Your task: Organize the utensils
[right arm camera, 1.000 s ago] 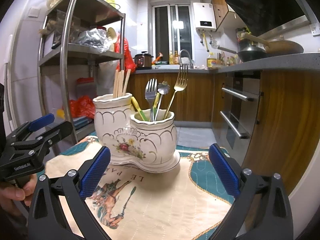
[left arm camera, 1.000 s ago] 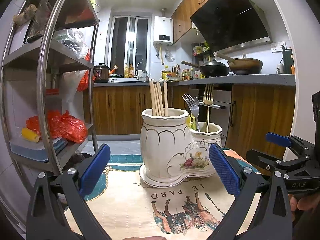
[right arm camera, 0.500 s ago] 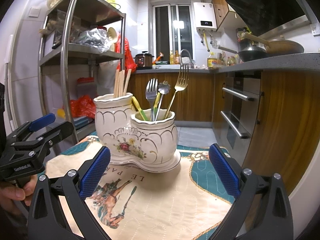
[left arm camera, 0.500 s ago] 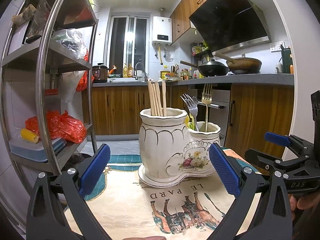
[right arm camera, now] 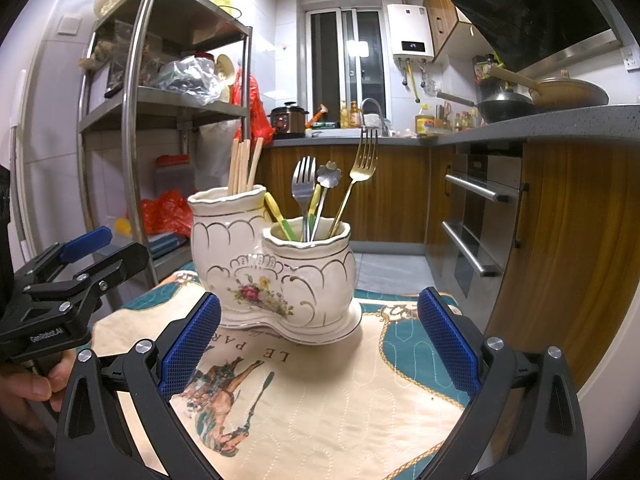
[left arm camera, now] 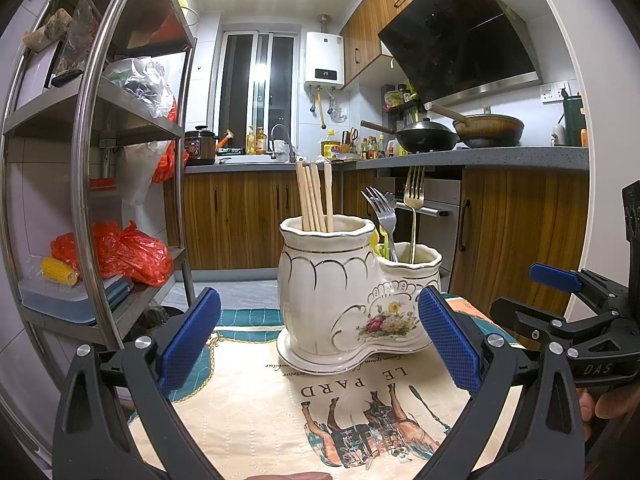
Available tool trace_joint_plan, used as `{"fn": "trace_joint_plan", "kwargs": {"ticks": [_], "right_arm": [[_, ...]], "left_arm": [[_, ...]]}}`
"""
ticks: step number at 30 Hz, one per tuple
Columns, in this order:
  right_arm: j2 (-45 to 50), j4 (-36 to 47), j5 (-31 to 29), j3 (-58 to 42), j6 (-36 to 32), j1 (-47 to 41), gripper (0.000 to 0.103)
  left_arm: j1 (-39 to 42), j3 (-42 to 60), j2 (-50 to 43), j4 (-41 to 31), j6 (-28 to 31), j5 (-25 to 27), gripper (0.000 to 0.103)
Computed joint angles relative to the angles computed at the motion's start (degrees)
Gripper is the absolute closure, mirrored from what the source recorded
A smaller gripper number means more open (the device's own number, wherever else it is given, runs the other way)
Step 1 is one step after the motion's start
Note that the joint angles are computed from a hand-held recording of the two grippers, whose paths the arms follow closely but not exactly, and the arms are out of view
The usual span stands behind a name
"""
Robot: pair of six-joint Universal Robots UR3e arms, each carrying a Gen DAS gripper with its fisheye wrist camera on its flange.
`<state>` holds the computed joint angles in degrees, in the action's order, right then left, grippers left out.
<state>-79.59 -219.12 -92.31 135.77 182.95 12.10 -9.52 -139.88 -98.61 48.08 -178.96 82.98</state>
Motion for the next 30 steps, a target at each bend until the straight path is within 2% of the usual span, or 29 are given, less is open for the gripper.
{"fn": "trace_joint_plan", "kwargs": {"ticks": [30], "right_arm": [[0.3, -0.3, 0.5, 0.1, 0.0, -0.2, 0.005]], "left_arm": [[0.4, -0.3, -0.4, 0.4, 0.1, -0.3, 0.005]]}}
